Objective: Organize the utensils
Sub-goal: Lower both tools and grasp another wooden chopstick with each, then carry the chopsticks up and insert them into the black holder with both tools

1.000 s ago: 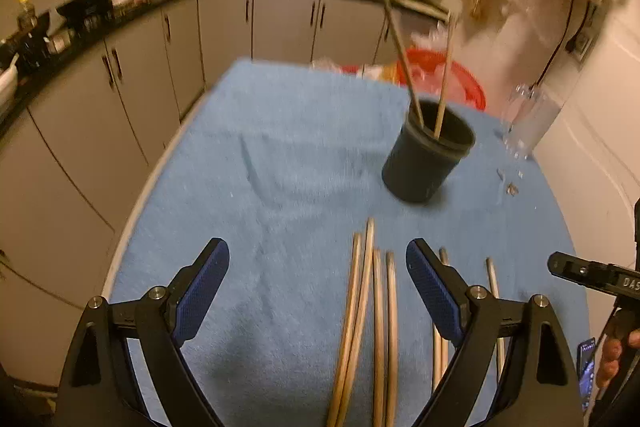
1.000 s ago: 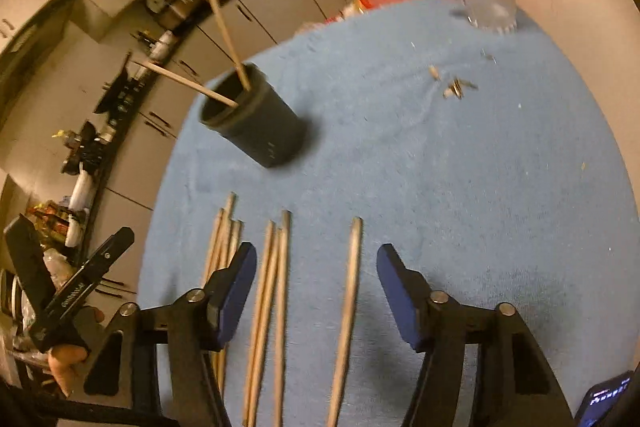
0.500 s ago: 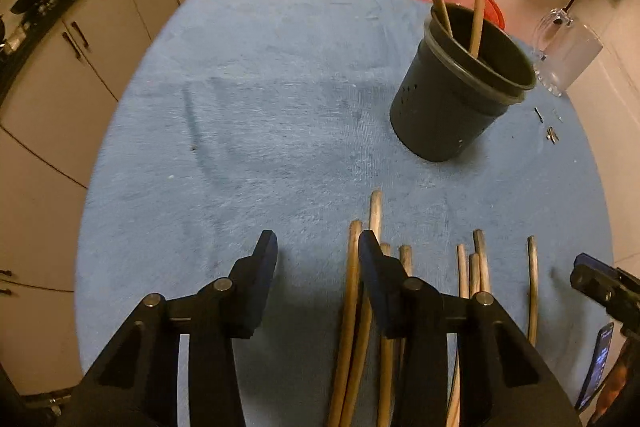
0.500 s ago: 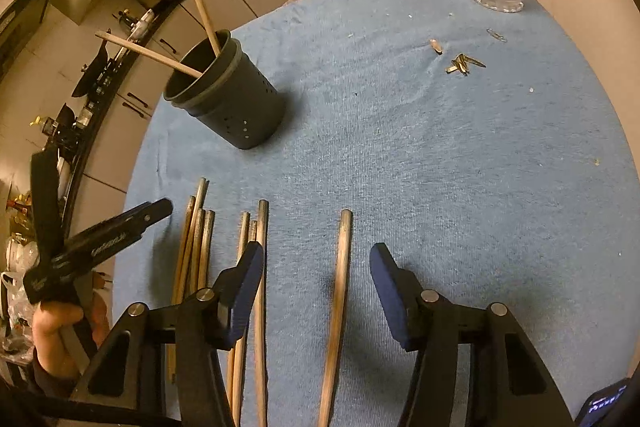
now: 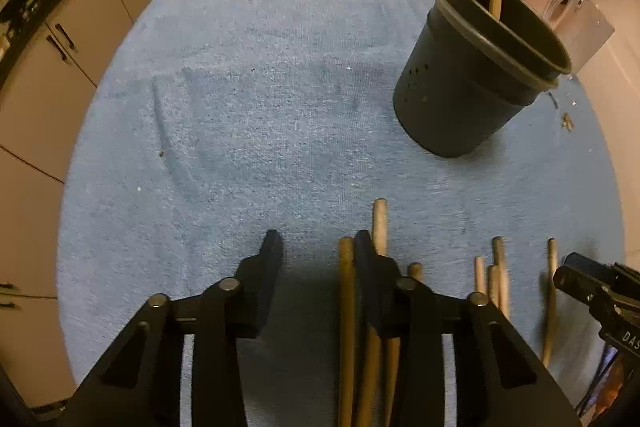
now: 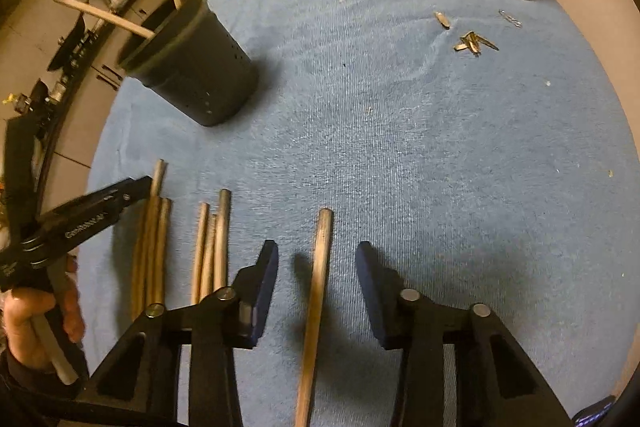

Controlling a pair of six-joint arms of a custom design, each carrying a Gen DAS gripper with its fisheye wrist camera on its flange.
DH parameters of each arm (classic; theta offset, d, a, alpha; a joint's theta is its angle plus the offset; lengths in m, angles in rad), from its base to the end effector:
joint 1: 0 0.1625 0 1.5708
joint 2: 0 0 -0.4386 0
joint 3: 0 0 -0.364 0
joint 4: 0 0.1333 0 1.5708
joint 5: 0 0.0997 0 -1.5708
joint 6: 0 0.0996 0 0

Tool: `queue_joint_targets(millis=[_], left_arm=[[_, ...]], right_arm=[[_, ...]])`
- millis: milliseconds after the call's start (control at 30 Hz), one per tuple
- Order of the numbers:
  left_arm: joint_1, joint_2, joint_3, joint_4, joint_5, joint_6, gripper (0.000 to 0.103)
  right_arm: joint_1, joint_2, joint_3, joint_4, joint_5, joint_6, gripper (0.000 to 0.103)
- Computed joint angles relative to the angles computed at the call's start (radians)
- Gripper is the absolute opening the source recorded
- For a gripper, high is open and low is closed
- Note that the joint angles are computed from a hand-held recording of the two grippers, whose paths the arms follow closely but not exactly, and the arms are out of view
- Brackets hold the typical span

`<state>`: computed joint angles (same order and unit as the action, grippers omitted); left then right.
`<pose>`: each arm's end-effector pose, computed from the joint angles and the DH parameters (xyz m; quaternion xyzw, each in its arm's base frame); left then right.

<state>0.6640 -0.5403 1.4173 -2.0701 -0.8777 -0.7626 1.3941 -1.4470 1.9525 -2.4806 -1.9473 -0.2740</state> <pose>-0.4089 -0.5700 0.0003 0.1301 0.9168 -0.1287 0.3548 0.0072 -0.5099 0.3755 0.0093 -0.9630 0.1513 0.2228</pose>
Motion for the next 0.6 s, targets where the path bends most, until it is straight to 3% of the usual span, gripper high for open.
queue_joint_targets(millis=[133,233,300,333,433,600], left_arm=[[0.001,0.004,-0.017,0.044,0.024,-0.009,0.014],[0.003,0.004,-0.021,0.060,0.039,-0.019,0.008],[0.001,0.004,-0.023,0.062,0.040,-0.021,0.008],[0.002,0.007,-0.024,0.056,0.042,-0.019,0.008],[0.003,-0.010,0.011,-0.002,0.021,-0.008,0.007],[-0.006,-0.063,0.094,-0.157,-0.007,0.025,0.007]], right_arm=[[0.030,0.040,-0.016,-0.008,-0.071,-0.018,0.029],[0.060,0.072,-0.040,0.009,-0.146,-0.030,0.023],[0.077,0.092,-0.049,0.002,-0.203,-0.042,0.010],[0.080,0.097,-0.051,-0.002,-0.216,-0.047,0.010],[0.079,0.100,-0.057,-0.008,-0.214,-0.050,0.008],[0.061,0.051,-0.018,-0.077,-0.116,-0.093,0.007]])
